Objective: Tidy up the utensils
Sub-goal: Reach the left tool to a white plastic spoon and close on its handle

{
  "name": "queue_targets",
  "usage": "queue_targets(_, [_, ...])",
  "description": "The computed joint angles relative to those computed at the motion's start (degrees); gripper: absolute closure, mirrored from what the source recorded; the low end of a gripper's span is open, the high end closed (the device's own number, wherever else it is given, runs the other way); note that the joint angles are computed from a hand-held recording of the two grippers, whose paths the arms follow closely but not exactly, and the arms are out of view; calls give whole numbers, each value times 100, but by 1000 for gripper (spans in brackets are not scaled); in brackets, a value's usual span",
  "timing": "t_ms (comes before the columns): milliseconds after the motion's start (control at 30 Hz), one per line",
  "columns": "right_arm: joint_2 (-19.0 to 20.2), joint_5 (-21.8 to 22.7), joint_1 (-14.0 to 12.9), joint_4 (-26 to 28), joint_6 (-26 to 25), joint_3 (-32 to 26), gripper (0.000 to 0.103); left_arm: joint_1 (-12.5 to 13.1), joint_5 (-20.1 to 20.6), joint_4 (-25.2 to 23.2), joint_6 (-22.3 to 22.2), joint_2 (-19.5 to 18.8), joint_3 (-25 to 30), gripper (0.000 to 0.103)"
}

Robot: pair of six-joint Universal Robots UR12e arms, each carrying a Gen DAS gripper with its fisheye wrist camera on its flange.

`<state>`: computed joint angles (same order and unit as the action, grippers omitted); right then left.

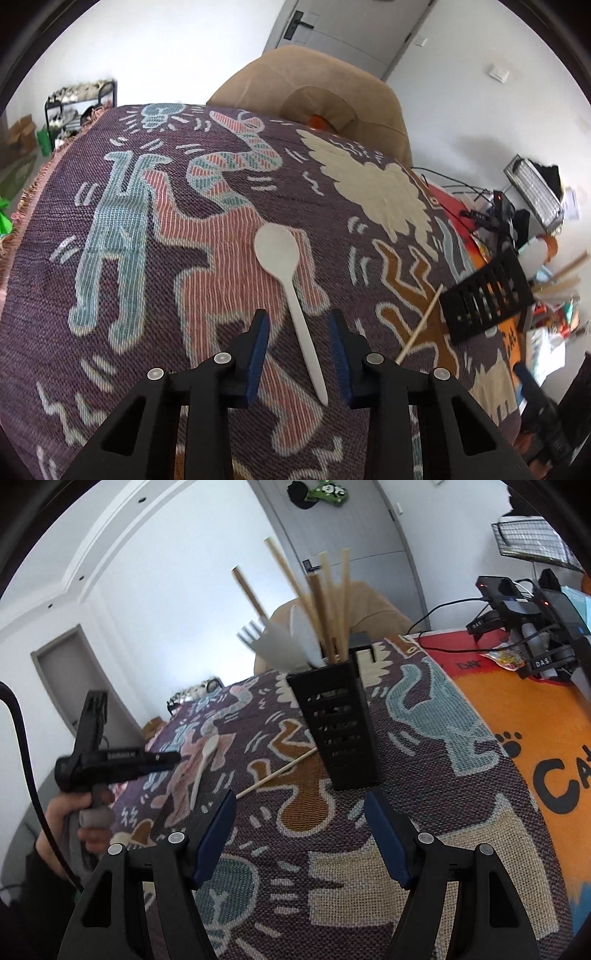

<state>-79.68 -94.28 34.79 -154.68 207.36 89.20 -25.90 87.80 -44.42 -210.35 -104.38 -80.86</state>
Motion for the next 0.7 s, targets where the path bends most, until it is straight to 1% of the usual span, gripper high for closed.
queue_targets(67, [46,17,29,84,-78,-66,31,63,-87,-63,-55,-57,82,79])
queue_targets(133, [77,-5,51,171,-106,-115,31,110,-120,-124,-82,-121,178,79])
queue_targets(200, [103,-33,68,242,-118,-158,31,140,-143,-259,-92,-197,306,85])
queue_targets(400, [159,-257,121,550,-87,-290,31,183,-152,-739,-23,-437,688,85])
queue_targets(533, [198,-408,154,767,16,-380,33,198,-43,-1114,10,-580,901,85])
queue_targets(600, [220,-449,168,846,17,-430,33,226,-97,-1203,-12,-624,944,85])
queue_targets(700, [255,-579,215,905,-24,-499,33,234,-44,-1330,-21,-691,1020,85])
